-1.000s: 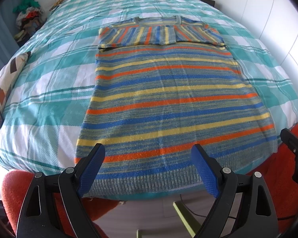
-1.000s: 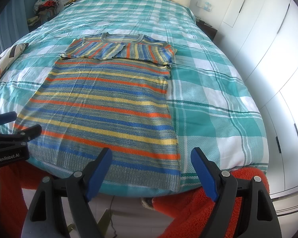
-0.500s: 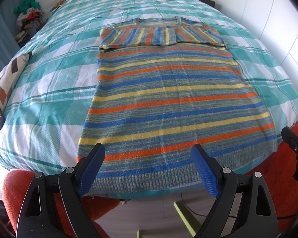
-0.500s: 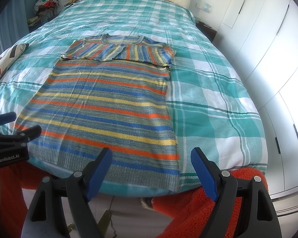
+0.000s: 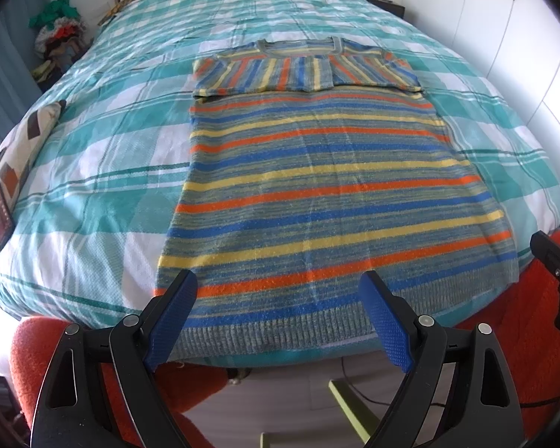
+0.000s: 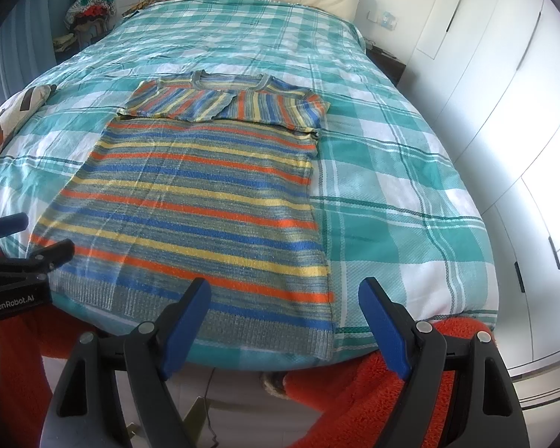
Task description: Fold small clothes
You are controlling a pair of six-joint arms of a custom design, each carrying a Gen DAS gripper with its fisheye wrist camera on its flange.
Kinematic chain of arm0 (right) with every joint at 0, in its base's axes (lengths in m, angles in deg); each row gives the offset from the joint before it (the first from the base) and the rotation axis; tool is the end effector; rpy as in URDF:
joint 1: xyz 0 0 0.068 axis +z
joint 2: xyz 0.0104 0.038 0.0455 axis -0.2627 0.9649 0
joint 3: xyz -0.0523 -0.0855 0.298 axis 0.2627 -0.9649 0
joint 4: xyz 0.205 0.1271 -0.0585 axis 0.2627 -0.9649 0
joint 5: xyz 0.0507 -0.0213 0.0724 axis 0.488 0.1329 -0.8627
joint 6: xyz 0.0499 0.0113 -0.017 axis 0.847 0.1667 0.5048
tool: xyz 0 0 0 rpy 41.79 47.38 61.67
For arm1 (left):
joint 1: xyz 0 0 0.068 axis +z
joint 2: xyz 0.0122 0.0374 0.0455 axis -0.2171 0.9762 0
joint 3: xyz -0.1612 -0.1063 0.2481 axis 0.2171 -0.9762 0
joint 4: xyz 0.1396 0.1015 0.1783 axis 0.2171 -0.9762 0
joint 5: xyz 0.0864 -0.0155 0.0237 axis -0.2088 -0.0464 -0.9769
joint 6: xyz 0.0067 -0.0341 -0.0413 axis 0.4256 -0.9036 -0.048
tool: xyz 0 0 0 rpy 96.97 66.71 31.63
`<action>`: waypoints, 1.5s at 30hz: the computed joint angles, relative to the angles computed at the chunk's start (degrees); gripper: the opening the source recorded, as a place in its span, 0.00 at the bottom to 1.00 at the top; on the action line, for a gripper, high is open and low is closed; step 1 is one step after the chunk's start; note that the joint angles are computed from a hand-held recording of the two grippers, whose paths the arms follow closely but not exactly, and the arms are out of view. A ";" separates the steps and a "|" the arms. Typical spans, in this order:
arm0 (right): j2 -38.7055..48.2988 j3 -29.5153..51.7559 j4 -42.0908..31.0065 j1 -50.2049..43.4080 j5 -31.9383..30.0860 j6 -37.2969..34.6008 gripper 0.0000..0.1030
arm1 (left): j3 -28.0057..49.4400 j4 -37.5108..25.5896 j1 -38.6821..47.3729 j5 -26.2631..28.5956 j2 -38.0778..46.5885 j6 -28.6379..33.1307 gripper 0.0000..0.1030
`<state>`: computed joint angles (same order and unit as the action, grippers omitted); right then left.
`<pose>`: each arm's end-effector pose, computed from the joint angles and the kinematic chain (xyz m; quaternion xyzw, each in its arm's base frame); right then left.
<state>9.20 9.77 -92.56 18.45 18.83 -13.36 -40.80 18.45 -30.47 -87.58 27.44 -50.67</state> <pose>0.2390 0.1431 0.2691 -0.0984 0.9471 -0.0693 0.2974 0.2393 -0.0706 0.2394 -0.0015 0.9667 0.0166 0.2553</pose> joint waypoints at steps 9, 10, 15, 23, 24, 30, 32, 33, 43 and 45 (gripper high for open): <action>-0.81 0.14 -0.59 0.67 0.57 0.17 0.78 | -0.89 -0.66 0.23 -0.78 -1.89 -0.11 0.90; -0.97 0.16 -0.67 0.68 0.65 0.11 0.78 | -0.99 -0.71 0.34 -0.76 -2.11 -0.13 0.90; -1.51 0.22 -1.13 1.27 1.26 0.59 0.79 | -1.20 -0.91 0.53 -0.92 -2.76 -0.20 0.90; -1.50 0.16 -1.05 1.29 1.18 0.67 0.79 | -1.63 -1.22 0.72 -1.05 -2.90 0.11 0.90; -1.57 0.16 -1.07 1.13 0.94 0.65 0.79 | -1.62 -1.43 0.85 -1.07 -2.82 0.36 0.90; -4.54 -1.28 0.11 -10.85 -6.37 -2.49 0.80 | -2.78 -1.80 10.81 -0.77 -4.44 4.83 0.94; -4.87 -1.93 0.18 -17.89 -10.29 -4.68 0.80 | -3.07 -2.12 18.06 3.28 -3.44 6.37 0.94; -4.67 -2.06 -0.08 -21.32 -12.89 -5.87 0.80 | -3.28 -2.11 21.34 5.61 -2.54 7.21 0.94; 12.81 -2.35 -0.68 -32.83 -43.16 -13.71 0.80 | -6.50 1.73 15.36 6.53 7.17 12.04 0.71; 16.52 -1.88 -1.29 -32.64 -44.18 -13.83 0.72 | -6.53 1.71 15.52 7.66 8.05 12.12 0.64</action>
